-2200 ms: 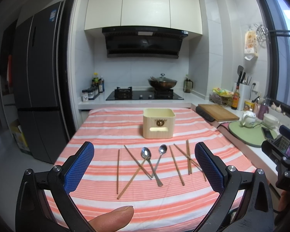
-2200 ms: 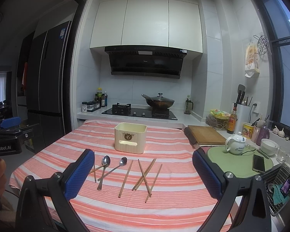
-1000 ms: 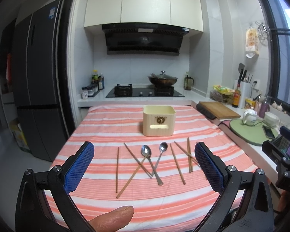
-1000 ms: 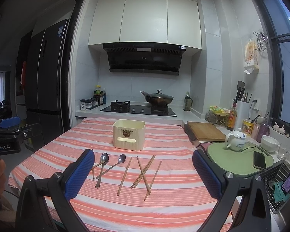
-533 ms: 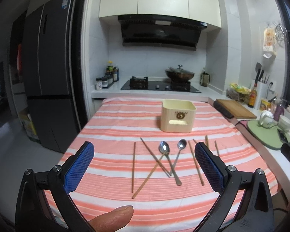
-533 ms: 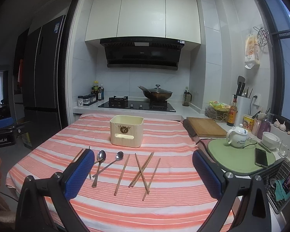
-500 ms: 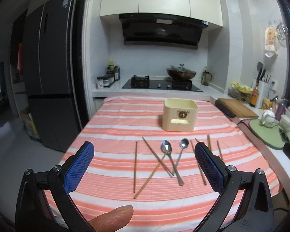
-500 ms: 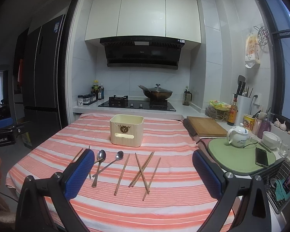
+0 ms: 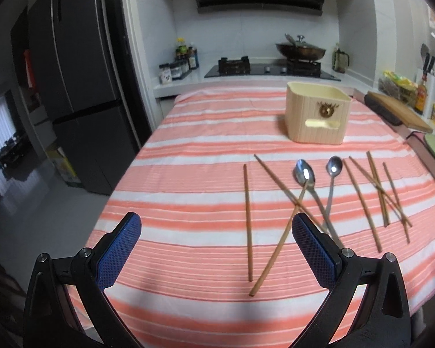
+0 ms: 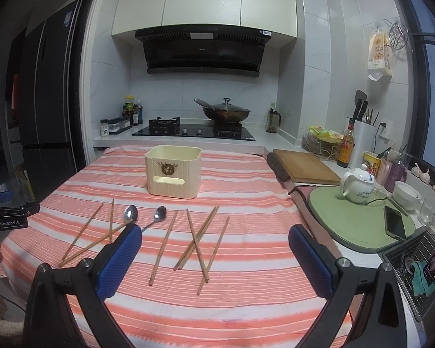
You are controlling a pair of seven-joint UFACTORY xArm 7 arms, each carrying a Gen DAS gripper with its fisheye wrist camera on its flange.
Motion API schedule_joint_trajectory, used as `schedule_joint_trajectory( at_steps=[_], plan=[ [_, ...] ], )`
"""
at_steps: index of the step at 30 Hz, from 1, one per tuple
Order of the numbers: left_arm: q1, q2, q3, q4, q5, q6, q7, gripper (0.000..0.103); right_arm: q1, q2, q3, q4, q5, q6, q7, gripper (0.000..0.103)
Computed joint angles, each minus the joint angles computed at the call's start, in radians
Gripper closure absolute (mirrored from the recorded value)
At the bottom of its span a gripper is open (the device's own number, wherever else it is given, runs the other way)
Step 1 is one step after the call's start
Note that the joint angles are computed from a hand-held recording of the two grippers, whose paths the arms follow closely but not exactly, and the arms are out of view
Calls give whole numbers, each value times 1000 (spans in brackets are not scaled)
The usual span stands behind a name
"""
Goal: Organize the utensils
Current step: 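Lower the left tool toward one chopstick while the right tool approaches another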
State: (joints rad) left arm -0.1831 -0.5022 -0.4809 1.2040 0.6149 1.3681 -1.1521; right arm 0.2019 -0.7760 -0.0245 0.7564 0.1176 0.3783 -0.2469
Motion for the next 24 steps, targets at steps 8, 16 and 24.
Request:
schedule_joint_trajectory(
  at_steps=[8, 16, 24],
  plan=[
    [-7, 42, 134, -71, -112, -135, 74, 0, -72, 244, -5, 100, -34, 65, 14, 0],
    [15, 115, 200, -62, -150, -222, 134, 0, -75, 584, -2, 321, 60, 193, -34, 0],
    [41, 190, 246, -44, -179, -267, 144, 0, -110, 752, 58, 443, -33, 227, 18, 0]
  ],
)
